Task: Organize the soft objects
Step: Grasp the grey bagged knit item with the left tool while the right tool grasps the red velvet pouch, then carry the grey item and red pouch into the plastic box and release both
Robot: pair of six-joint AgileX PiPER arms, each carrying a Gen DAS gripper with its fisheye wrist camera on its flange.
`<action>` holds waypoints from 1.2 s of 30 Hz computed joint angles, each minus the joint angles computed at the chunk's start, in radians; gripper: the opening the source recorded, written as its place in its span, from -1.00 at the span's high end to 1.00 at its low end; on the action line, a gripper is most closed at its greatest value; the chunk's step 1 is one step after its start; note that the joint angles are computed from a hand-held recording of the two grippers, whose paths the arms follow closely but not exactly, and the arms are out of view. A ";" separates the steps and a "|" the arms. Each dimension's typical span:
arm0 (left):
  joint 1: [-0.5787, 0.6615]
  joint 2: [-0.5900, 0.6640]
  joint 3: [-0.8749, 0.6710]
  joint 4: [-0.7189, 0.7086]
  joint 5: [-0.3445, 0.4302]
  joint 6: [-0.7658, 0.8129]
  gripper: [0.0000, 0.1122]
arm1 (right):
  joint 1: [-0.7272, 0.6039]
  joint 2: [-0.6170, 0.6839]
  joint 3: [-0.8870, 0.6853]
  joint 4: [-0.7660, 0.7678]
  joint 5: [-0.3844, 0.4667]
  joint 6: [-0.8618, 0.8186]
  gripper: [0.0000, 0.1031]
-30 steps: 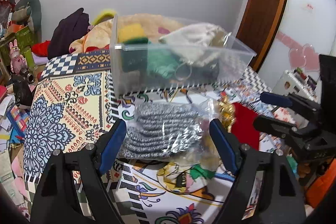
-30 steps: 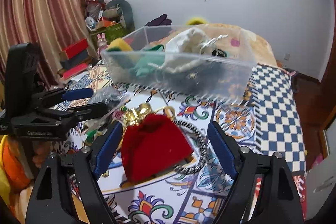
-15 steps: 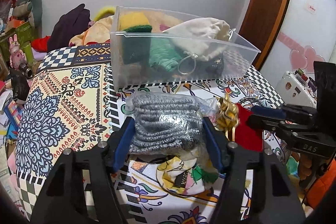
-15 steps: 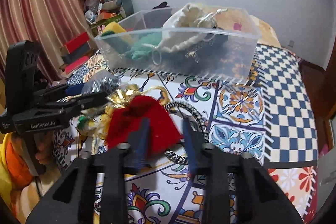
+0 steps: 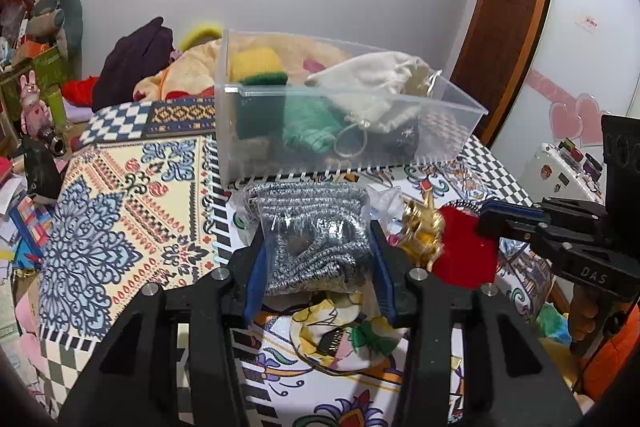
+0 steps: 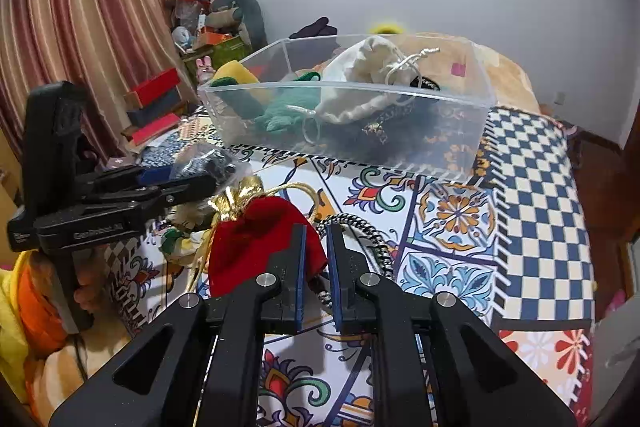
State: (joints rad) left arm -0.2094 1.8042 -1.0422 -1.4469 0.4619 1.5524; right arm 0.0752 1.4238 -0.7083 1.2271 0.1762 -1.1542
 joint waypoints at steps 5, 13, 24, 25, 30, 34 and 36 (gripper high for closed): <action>0.010 -0.058 0.040 -0.067 0.009 0.069 0.22 | 0.046 0.026 -0.043 -0.077 -0.010 0.067 -0.04; 0.037 -0.088 0.052 -0.101 0.034 0.096 0.22 | 0.113 0.122 -0.125 -0.334 -0.022 0.290 -0.26; 0.050 -0.082 0.047 -0.093 0.050 0.082 0.22 | 0.086 0.141 -0.143 -0.220 0.012 0.178 0.46; 0.050 -0.083 0.047 -0.091 0.053 0.080 0.22 | 0.076 0.137 -0.142 -0.197 0.021 0.155 0.51; 0.043 -0.091 0.044 -0.081 0.050 0.068 0.22 | 0.056 0.111 -0.113 -0.023 0.024 -0.007 0.76; 0.037 -0.114 0.040 -0.082 0.043 0.066 0.22 | 0.034 0.068 -0.095 0.095 0.038 -0.119 0.76; 0.034 -0.130 0.034 -0.082 0.041 0.062 0.22 | 0.021 0.030 -0.086 0.145 0.043 -0.160 0.76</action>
State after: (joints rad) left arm -0.1753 1.6738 -1.0077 -1.5293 0.5026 1.6143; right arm 0.0966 1.4538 -0.7938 1.3725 0.2191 -1.3139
